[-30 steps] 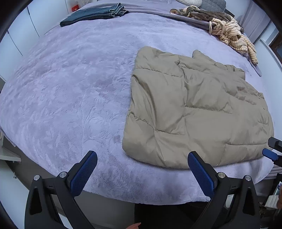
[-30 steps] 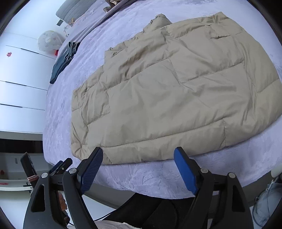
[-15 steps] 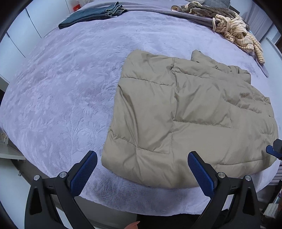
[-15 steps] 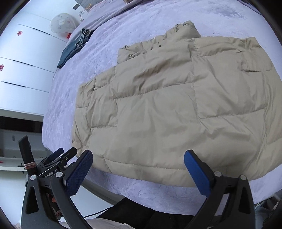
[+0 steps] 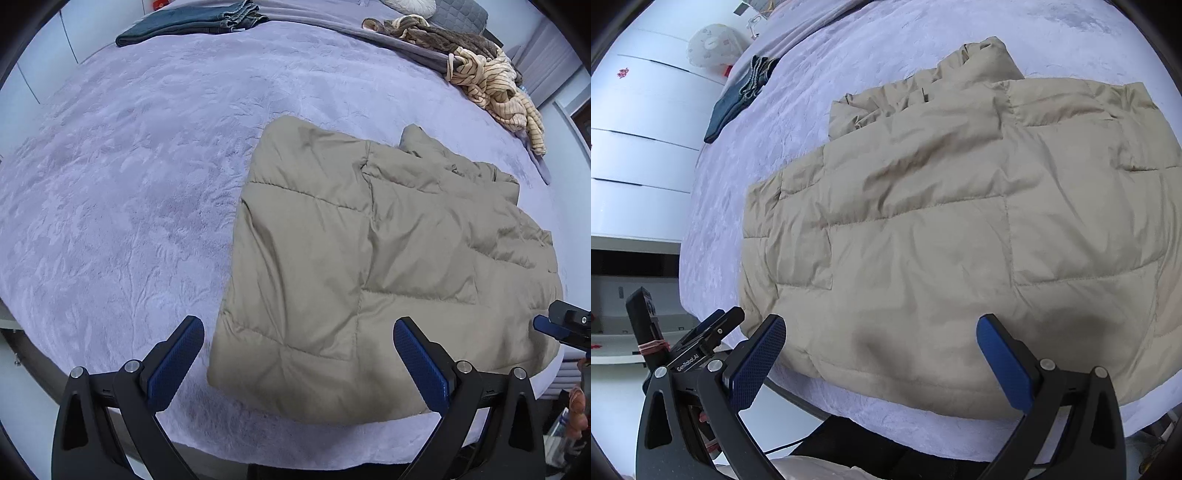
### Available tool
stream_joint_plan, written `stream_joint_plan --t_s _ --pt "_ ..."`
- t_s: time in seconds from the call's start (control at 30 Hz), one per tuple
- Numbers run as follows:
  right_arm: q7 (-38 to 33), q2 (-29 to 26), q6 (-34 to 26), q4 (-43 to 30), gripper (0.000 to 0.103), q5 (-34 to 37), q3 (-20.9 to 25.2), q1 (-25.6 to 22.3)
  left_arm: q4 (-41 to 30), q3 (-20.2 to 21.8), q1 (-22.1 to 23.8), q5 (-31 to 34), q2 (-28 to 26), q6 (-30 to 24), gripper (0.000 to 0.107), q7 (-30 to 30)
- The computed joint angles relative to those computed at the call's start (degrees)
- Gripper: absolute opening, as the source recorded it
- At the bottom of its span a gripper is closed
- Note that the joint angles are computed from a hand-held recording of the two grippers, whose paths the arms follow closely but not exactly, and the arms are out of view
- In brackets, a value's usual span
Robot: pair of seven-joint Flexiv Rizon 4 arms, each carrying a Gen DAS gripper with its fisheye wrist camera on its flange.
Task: Fold large clothes
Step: 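Grasp the jacket edge with both tools and lift it high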
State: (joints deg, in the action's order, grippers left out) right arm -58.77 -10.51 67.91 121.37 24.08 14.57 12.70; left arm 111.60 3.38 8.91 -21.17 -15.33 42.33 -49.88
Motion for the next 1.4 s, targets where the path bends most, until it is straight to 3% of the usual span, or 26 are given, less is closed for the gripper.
stream_joint_plan --t_s 0.17,0.3,0.47,0.73,0.77,0.8,0.9,1.03,1.07,1.1,1.13,1.17,1.27,1.4 --pt "6.6 -3.4 2.0 -1.1 0.103 -1.7 -0.5 1.7 -8.5 -1.8 4.3 -5.0 -7.0 -10.0 0.103 5.8" --pt "13.0 -5.9 3.6 -0.5 0.103 -6.1 -1.6 3.0 -17.3 -4.3 8.5 -10.2 -15.1 -22.6 0.103 10.7" --pt "16.2 -7.6 3.9 -1.0 0.103 -8.2 -0.8 2.0 -29.3 -5.7 9.4 -8.3 -26.1 -38.0 0.103 9.1" --pt "19.2 -9.6 1.6 -2.5 0.103 -12.6 -1.2 1.8 -32.5 -7.3 6.7 -8.3 -30.5 -44.8 0.102 10.9" --pt "19.4 -9.7 0.9 -2.8 0.103 -12.9 -1.2 1.8 -32.6 -7.3 6.4 -8.0 -30.5 -44.8 0.084 11.5" --pt "19.1 -9.6 -0.1 -3.2 0.103 -13.0 -0.9 1.4 -32.9 -7.3 6.4 -7.9 -30.5 -45.4 0.056 12.0" --pt "16.6 -8.5 -1.3 -4.1 0.103 -11.5 0.6 0.0 -33.0 -7.4 6.6 -8.8 -30.0 -46.9 0.035 12.5" --pt "23.2 -5.0 3.4 0.8 0.1 -20.1 -5.1 3.9 -31.7 -6.9 6.0 -9.1 -27.2 -46.1 0.028 13.2" --pt "25.8 -4.5 5.7 2.4 0.08 -23.5 -7.0 4.9 -31.4 -6.8 5.9 -9.3 -26.4 -46.0 0.028 13.2" --pt "26.5 -4.6 7.2 3.0 0.035 -24.9 -7.5 4.6 -30.9 -6.8 5.7 -9.5 -25.6 -45.8 0.028 13.3" --pt "25.5 -5.2 7.1 2.4 0.018 -24.7 -6.8 3.3 -30.4 -6.7 5.6 -9.8 -24.7 -45.5 0.028 13.4" --pt "25.4 -5.9 7.5 2.1 0.013 -25.4 -7.1 2.8 -29.7 -6.6 5.3 -10.1 -23.6 -45.1 0.028 13.4" --pt "23.9 -9.4 11.7 1.4 0.012 -28.4 -8.2 1.7 -27.5 -5.9 4.1 -10.6 -20.3 -43.4 0.028 11.4" --pt "17.7 -16.3 12.5 -4.3 0.009 -25.1 -3.6 -4.0 -23.9 -5.4 2.1 -12.1 -14.6 -41.8 0.028 6.6"
